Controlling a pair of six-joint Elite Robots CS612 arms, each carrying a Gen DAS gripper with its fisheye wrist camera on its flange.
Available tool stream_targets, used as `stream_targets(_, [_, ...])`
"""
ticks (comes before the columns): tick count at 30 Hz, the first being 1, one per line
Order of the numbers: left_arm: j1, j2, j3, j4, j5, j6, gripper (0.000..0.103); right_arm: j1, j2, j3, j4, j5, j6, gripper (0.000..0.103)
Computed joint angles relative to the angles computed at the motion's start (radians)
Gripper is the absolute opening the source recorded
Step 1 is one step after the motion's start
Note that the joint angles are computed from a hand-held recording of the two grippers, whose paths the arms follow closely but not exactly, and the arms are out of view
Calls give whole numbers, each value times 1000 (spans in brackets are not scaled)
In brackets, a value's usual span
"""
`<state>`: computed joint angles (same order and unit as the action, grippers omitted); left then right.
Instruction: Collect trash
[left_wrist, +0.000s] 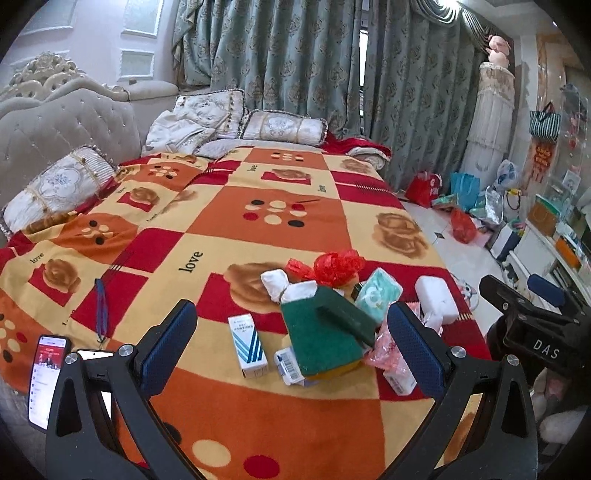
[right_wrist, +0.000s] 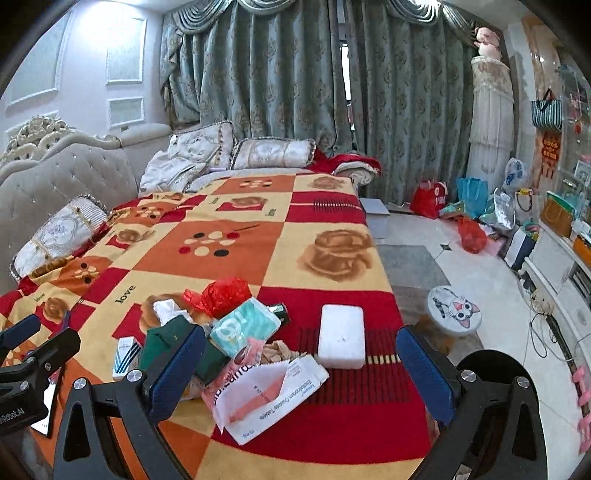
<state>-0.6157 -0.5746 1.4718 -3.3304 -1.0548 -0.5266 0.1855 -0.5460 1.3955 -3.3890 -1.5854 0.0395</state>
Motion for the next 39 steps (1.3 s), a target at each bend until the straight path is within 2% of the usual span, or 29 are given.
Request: stream_targets(39, [11,0,-11,5,76,-18,103,3,-4,-4,6,44,-6,102])
